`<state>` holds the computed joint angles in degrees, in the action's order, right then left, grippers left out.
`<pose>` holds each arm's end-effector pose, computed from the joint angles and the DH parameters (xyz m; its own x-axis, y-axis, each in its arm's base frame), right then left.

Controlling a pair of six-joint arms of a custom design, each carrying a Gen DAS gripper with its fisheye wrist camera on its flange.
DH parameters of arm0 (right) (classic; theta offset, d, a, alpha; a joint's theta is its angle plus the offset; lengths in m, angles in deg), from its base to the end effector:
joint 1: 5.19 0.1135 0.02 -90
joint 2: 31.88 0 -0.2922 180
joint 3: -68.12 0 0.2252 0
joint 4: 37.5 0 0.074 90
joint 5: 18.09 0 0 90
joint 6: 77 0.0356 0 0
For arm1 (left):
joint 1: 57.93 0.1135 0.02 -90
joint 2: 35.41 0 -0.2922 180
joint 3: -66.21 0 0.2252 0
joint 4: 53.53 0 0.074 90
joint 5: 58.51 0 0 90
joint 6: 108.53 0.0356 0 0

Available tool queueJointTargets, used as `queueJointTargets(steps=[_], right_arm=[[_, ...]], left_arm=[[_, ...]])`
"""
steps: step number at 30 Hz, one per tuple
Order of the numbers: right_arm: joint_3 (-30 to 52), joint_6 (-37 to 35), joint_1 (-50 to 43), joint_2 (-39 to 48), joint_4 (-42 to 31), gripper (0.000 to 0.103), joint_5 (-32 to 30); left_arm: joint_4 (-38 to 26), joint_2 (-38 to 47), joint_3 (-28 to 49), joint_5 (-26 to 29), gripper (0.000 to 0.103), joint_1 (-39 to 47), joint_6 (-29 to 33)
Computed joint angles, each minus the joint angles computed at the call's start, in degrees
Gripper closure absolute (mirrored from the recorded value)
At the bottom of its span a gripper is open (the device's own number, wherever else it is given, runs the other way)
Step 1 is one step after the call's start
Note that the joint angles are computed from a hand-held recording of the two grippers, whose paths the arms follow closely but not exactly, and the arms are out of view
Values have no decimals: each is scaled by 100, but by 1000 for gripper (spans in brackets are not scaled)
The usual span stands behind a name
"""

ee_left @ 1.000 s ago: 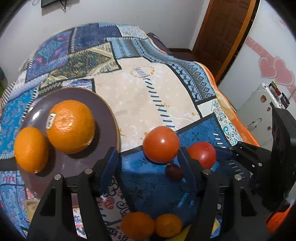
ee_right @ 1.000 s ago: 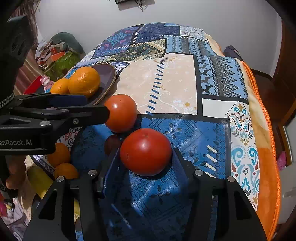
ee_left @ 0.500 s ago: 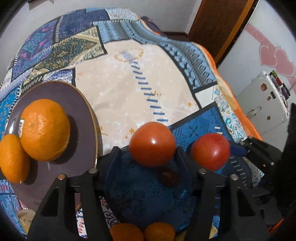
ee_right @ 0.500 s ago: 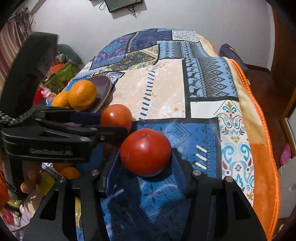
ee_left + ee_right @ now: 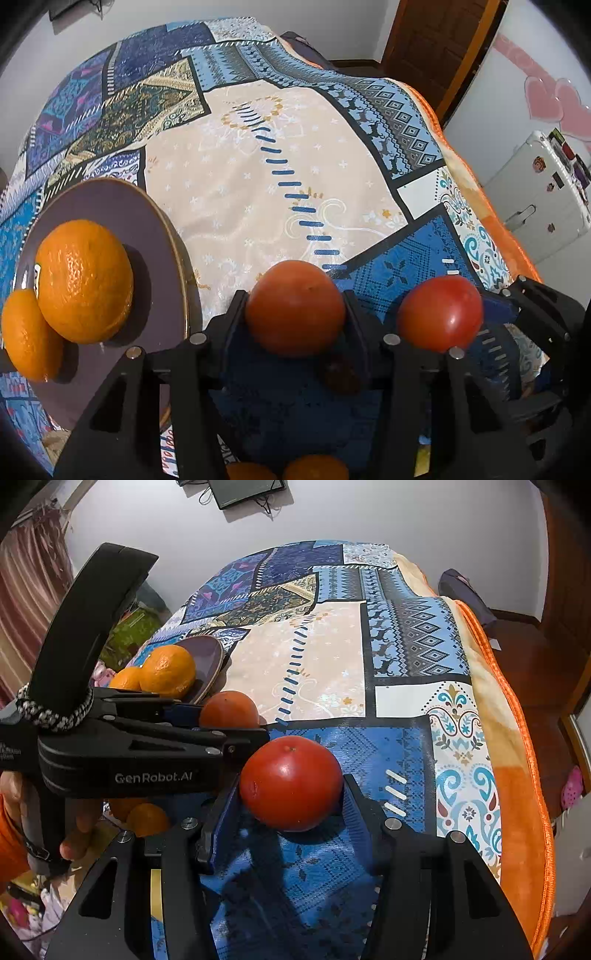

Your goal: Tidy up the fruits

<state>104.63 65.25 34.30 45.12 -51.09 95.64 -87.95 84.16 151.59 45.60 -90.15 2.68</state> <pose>0.1543 0.1085 0.1657 -0.6989 0.3620 -0.6168 0.2493 0.9317 0.2643 0.3254 -0.2153 0.1400 -0.5201 0.7425 -0.4221 0.8372 0.5411 -0.0797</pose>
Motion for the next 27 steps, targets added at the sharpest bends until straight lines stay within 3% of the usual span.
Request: queueJointTargets(steps=[9,15,27], right_arm=[[123,-22,-12,7,-164,53,66],[373,-21,48,-57,-451,53,119],[1530,-278,368,295,-1097,53,530]], left_arm=[[11,-162,-166,284,54,202,-61],[104,-714,-577,503,54,532,92],[-124,-1653,-876,1042,54,1495,533]])
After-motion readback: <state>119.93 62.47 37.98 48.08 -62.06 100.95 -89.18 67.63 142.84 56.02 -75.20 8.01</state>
